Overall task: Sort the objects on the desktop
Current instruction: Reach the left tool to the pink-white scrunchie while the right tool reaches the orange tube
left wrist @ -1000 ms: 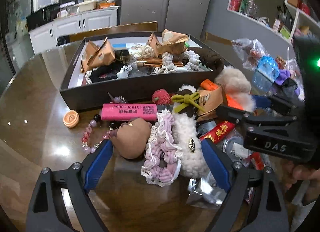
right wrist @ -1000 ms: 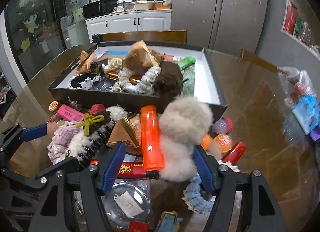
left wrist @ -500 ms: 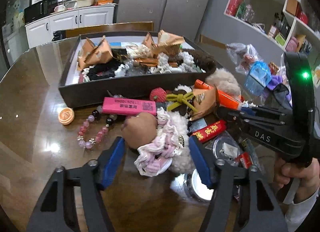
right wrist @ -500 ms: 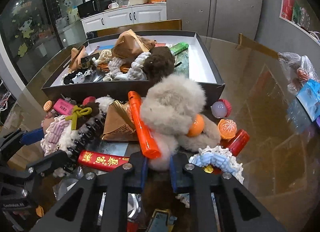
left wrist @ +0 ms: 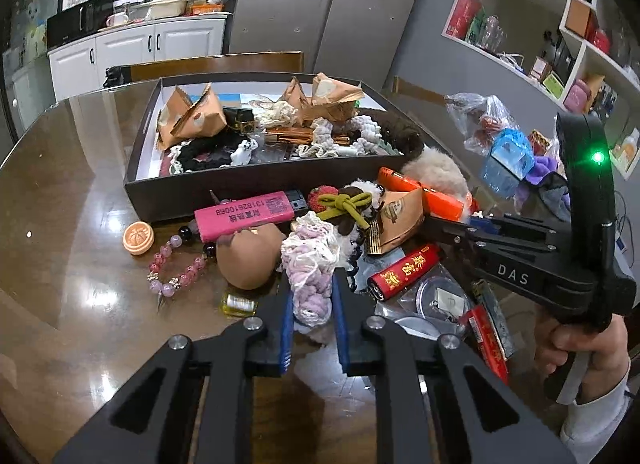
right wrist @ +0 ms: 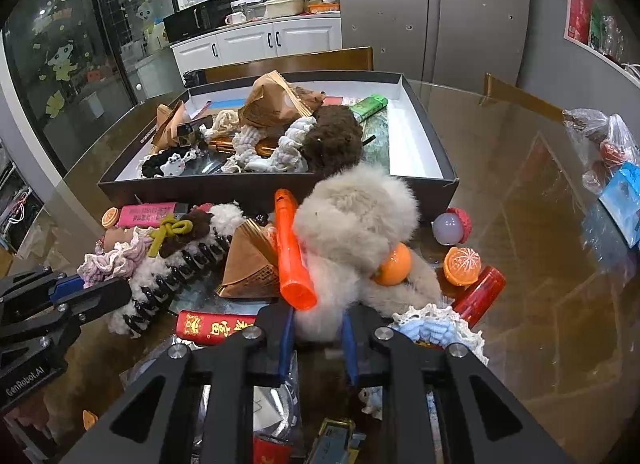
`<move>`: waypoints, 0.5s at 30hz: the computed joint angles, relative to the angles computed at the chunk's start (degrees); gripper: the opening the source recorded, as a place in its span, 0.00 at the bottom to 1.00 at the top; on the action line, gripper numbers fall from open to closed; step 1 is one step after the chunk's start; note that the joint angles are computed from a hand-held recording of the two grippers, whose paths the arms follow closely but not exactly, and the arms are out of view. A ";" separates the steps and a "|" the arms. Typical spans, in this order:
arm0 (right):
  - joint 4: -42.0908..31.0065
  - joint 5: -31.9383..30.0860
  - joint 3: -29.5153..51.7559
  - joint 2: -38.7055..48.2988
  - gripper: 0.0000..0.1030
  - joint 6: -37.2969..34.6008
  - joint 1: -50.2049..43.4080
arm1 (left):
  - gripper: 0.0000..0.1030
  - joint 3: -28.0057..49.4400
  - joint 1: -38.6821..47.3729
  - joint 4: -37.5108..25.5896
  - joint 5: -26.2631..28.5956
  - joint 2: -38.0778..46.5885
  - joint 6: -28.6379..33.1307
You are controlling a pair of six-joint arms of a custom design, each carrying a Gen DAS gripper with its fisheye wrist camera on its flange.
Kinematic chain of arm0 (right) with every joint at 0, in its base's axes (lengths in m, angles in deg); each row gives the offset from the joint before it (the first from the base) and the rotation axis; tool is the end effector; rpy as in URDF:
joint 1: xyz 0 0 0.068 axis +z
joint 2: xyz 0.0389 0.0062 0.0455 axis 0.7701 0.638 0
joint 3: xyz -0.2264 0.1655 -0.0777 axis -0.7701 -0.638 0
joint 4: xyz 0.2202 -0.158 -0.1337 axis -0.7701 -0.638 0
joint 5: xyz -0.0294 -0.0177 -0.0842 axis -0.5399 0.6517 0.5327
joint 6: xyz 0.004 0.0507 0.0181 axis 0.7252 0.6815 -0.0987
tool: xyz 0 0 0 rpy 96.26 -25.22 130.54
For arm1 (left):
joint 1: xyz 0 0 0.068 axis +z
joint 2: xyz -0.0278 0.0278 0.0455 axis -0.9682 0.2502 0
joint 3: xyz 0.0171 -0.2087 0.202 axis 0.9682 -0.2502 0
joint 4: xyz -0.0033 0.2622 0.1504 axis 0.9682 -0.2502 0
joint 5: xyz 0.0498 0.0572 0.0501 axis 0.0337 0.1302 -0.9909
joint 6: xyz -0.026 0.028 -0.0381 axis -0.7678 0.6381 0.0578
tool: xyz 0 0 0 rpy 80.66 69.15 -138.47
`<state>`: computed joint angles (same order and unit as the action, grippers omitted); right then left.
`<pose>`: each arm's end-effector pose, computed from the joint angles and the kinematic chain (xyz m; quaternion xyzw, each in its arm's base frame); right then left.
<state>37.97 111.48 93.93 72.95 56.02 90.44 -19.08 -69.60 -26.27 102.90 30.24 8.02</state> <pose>0.1686 0.1199 0.2255 0.1296 0.9363 -0.0113 0.3261 0.2691 0.0056 0.1994 0.2985 0.8799 -0.2371 0.2838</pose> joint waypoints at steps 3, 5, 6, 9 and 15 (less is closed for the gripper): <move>0.16 -0.49 -0.55 -1.21 0.21 0.03 -0.20 | 0.16 -0.37 0.28 0.26 -0.55 -0.85 0.16; -0.24 -0.37 -0.53 -1.69 0.21 0.29 0.02 | 0.16 -0.41 0.55 0.17 -0.51 -1.34 0.23; -0.50 -0.22 -0.35 -1.68 0.21 0.43 0.17 | 0.16 -0.45 0.72 0.29 -0.64 -1.67 0.21; -0.59 0.59 -0.03 -1.54 0.29 -0.01 0.43 | 0.16 -0.42 1.44 0.19 -0.57 -2.29 0.54; -0.50 2.69 0.46 -0.06 0.40 -1.30 1.22 | 0.16 -0.08 2.10 0.00 -0.51 -2.11 0.94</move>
<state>37.46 114.17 94.38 72.89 54.71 91.66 -19.16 -67.50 -26.27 102.39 28.13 8.95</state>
